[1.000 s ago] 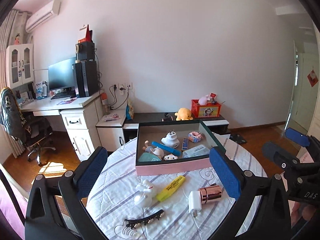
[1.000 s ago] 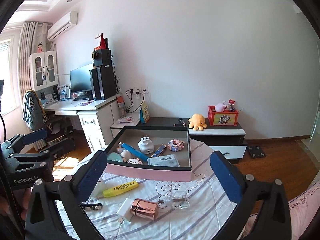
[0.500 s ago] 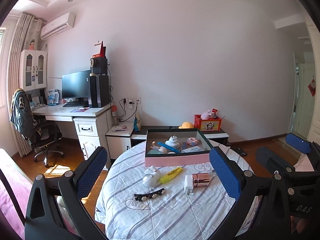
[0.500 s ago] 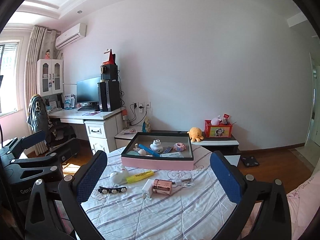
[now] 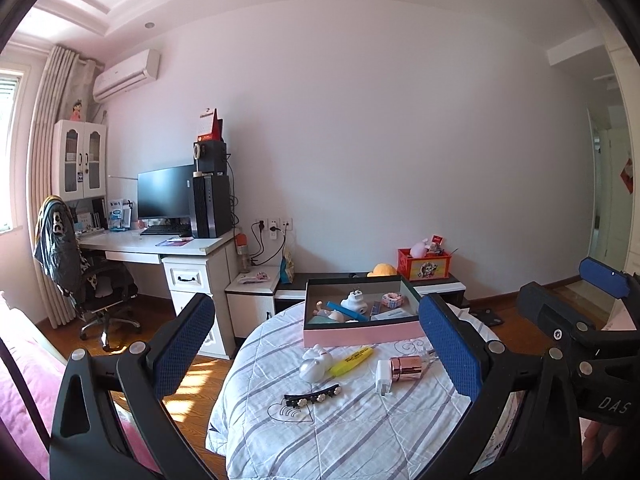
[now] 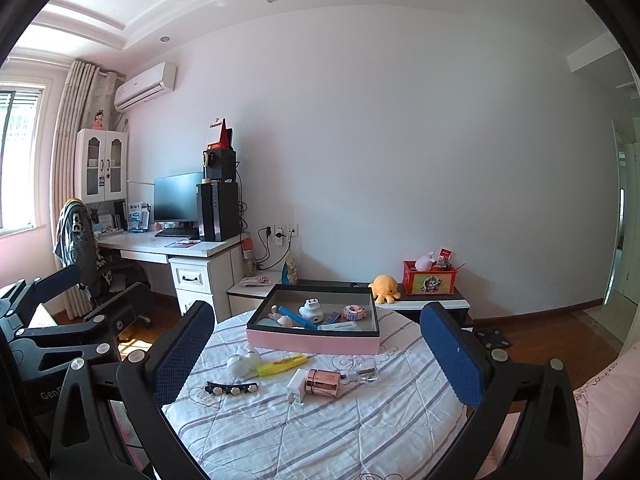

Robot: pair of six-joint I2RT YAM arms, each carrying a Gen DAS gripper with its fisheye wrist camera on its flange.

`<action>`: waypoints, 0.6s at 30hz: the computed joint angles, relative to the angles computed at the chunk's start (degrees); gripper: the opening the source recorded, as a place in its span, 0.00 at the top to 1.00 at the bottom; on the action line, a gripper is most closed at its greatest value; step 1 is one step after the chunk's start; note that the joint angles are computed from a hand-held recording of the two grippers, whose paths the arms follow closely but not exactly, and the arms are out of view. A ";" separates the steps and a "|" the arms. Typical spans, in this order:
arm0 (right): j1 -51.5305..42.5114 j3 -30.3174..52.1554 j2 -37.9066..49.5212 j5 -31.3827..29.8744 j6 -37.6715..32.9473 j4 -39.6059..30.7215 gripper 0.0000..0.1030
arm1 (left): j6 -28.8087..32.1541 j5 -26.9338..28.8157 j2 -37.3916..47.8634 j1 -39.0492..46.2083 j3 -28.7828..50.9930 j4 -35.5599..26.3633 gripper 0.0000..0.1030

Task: Organize rigid objects
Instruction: 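Withdraw both tools from the pink box back over the bed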

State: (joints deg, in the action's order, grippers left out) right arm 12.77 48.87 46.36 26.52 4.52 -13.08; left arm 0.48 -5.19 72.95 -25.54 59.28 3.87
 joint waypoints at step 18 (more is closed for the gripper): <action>-1.07 -0.47 1.04 -1.00 0.76 0.07 0.00 | 0.12 -0.50 1.01 -0.46 0.79 -0.98 0.00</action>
